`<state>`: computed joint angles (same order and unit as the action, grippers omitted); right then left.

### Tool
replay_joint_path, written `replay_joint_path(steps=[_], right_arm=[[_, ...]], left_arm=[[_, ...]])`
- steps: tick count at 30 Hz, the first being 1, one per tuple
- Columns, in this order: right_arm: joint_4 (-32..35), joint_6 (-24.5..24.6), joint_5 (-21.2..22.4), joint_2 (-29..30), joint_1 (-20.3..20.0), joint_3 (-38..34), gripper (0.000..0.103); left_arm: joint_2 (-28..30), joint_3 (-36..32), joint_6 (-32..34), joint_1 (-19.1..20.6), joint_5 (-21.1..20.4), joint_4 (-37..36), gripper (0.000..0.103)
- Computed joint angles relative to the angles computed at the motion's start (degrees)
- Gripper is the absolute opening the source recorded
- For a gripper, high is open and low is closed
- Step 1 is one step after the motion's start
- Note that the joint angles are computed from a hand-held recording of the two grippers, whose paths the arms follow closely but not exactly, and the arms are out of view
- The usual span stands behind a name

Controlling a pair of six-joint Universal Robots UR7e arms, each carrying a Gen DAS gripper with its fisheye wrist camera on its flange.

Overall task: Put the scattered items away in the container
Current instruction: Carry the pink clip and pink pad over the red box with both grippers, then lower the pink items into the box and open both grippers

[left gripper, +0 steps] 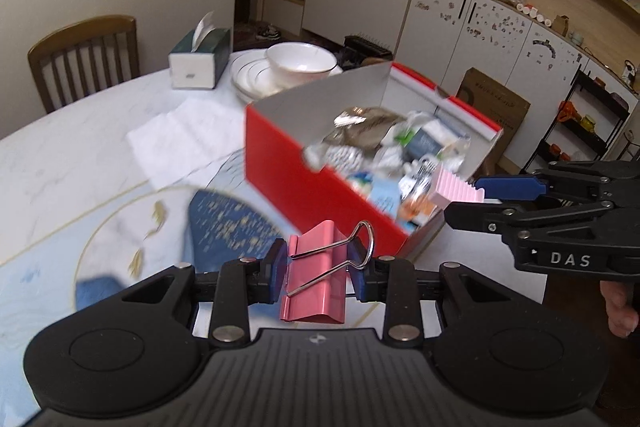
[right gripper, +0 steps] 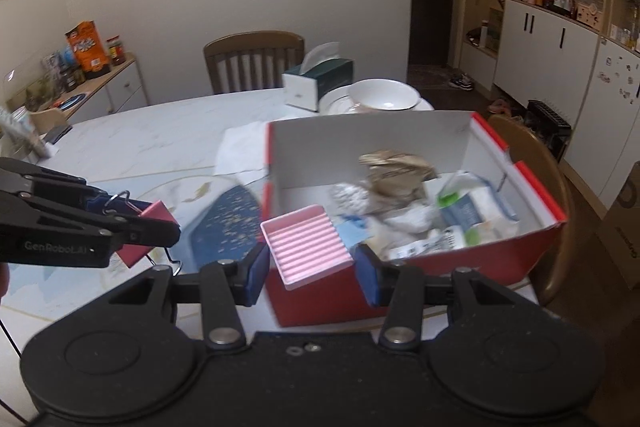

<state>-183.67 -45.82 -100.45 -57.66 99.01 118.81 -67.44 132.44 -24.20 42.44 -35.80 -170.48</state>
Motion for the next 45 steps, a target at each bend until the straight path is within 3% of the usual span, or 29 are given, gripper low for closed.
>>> replay_joint_path(steps=[19, 28, 36, 41, 45], right_arm=[[4.60, -2.85, 1.89, 1.66, -4.36, -9.41, 0.046], [6.21, -3.74, 2.08, 3.29, -5.40, -12.68, 0.046], [9.63, -4.62, -0.37, 6.34, -5.23, -16.87, 0.046], [15.30, -3.29, -1.41, 7.72, -4.97, -20.01, 0.045], [15.00, -6.81, -2.96, 9.23, -4.48, -20.98, 0.045]], left_arm=[[14.70, -18.24, 11.44, 4.82, -1.46, -4.17, 0.031], [18.59, -24.88, 12.97, 8.23, -3.81, -1.98, 0.031], [21.67, -30.16, 14.05, 10.38, -3.89, 2.33, 0.031], [23.28, -32.61, 15.09, 11.26, -3.00, 4.84, 0.031], [24.30, -34.18, 15.11, 11.99, -2.44, 7.31, 0.031]])
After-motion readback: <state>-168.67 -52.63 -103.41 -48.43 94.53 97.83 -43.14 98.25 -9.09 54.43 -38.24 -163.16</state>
